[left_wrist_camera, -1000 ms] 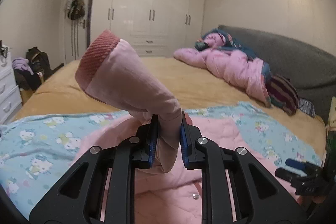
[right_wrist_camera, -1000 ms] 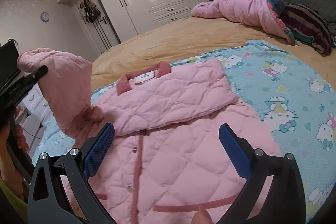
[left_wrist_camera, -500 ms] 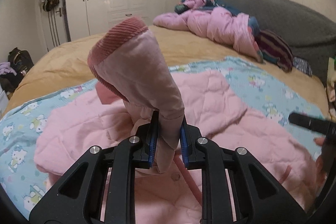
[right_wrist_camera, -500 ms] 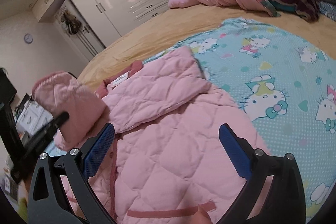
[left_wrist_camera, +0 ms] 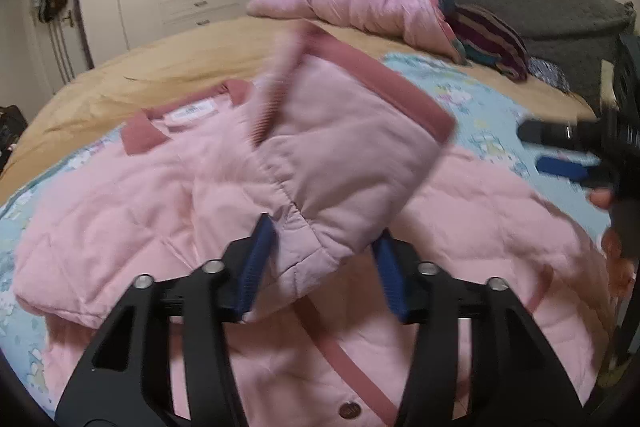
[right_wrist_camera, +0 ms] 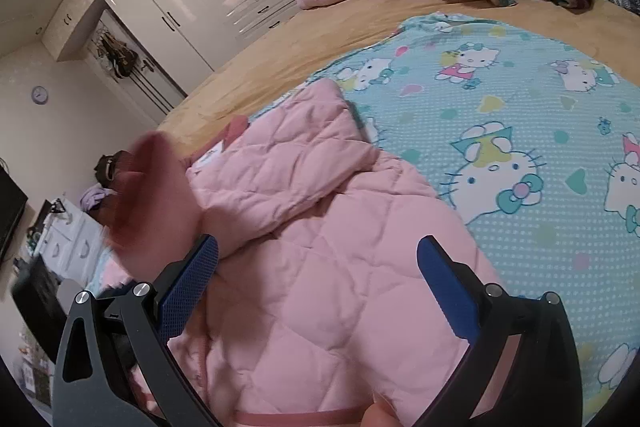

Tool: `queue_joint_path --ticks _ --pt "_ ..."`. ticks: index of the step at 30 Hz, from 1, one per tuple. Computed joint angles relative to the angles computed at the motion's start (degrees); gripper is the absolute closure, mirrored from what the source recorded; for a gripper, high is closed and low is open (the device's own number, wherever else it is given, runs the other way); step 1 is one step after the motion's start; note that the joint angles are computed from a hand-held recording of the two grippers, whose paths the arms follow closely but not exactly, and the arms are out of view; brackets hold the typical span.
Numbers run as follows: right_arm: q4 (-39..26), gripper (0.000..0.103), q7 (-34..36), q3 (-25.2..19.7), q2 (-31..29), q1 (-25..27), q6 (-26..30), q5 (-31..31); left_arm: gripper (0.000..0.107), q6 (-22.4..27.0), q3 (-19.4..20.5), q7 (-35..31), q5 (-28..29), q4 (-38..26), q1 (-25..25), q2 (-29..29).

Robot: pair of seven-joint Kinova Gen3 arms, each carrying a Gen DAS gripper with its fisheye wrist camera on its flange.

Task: Fold large clothes
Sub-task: 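Fold the sleeve across the jacket front and release with the left tool, then grasp the ribbed jacket edge with the right tool, fold it over, release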

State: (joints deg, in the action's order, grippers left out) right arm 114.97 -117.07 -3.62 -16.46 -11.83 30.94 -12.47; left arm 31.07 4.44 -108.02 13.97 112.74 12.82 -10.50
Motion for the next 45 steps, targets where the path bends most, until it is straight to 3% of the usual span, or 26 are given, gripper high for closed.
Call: queue_joint_path --ticks 1,3,7,9,11,15,17,20,23,25,27,30,35,37,45 --pt "-0.71 0.004 2.18 2.49 0.43 -2.26 0.4 -2.33 0.053 0.47 -0.59 -1.32 1.23 0.18 0.32 -0.17" --pt "-1.5 0.004 6.84 5.25 1.06 -4.4 0.51 -6.99 0.036 3.41 -2.91 -5.9 5.58 0.1 1.12 -0.62" --pt "-7.45 0.004 16.16 4.09 6.42 -2.38 5.72 -15.69 0.027 9.27 -10.79 -13.63 14.9 0.26 3.92 -2.23" --pt "-10.35 0.004 20.82 4.07 9.87 -2.03 8.51 -19.83 0.014 12.92 -12.8 -15.8 18.13 -0.22 1.46 -3.09" --pt "-12.91 0.004 25.46 3.59 14.1 -0.67 11.07 -24.47 0.014 15.68 -12.94 -16.15 18.99 -1.26 -2.69 -3.77" --pt "-14.33 0.004 27.63 8.12 19.87 -2.95 12.99 -30.72 0.014 17.16 -13.93 -14.67 17.23 -3.71 -8.75 -4.98" --pt "-14.51 0.004 29.93 5.38 22.67 0.95 14.47 -35.17 0.014 17.5 -15.05 -14.02 15.97 -5.19 -11.53 -5.29" --pt "-13.6 0.004 31.87 -2.55 23.26 8.22 13.56 -38.84 0.014 18.73 -18.07 -13.45 16.47 -7.45 -14.83 -4.68" --pt "-13.65 0.011 29.45 -7.04 21.94 9.65 10.3 -34.3 0.014 21.19 -21.5 -13.05 19.67 -9.46 -18.21 -3.03" --pt "-14.56 0.048 26.27 -8.12 21.61 9.01 9.73 -29.64 0.014 21.84 -22.09 -12.71 20.77 -10.29 -20.6 -2.1" --pt "-15.42 0.067 23.57 -9.58 21.46 8.3 8.48 -24.98 0.014 21.99 -21.81 -13.05 20.87 -10.51 -22.46 -1.61" --pt "-17.15 0.081 22.81 -7.83 19.25 3.13 6.58 -17.99 0.014 23.29 -22.42 -14.78 22.26 -10.09 -24.09 -1.69" --pt "-24.05 0.089 24.17 1.36 16.58 -9.91 6.61 -6.33 0.014 22.94 -20.69 -13.5 20.9 -10.9 -26.34 -1.14" --pt "-27.92 0.09 25.14 2.76 16.8 -12.39 7.74 -1.67 0.014 22.99 -21.0 -13.77 21.9 -11.63 -26.71 -0.45" --pt "-39.3 0.091 20.76 -10.87 22.94 -1.31 12.9 14.44 0.014 20.56 -15.53 -6.61 20.0 -16.69 -27.52 5.59"
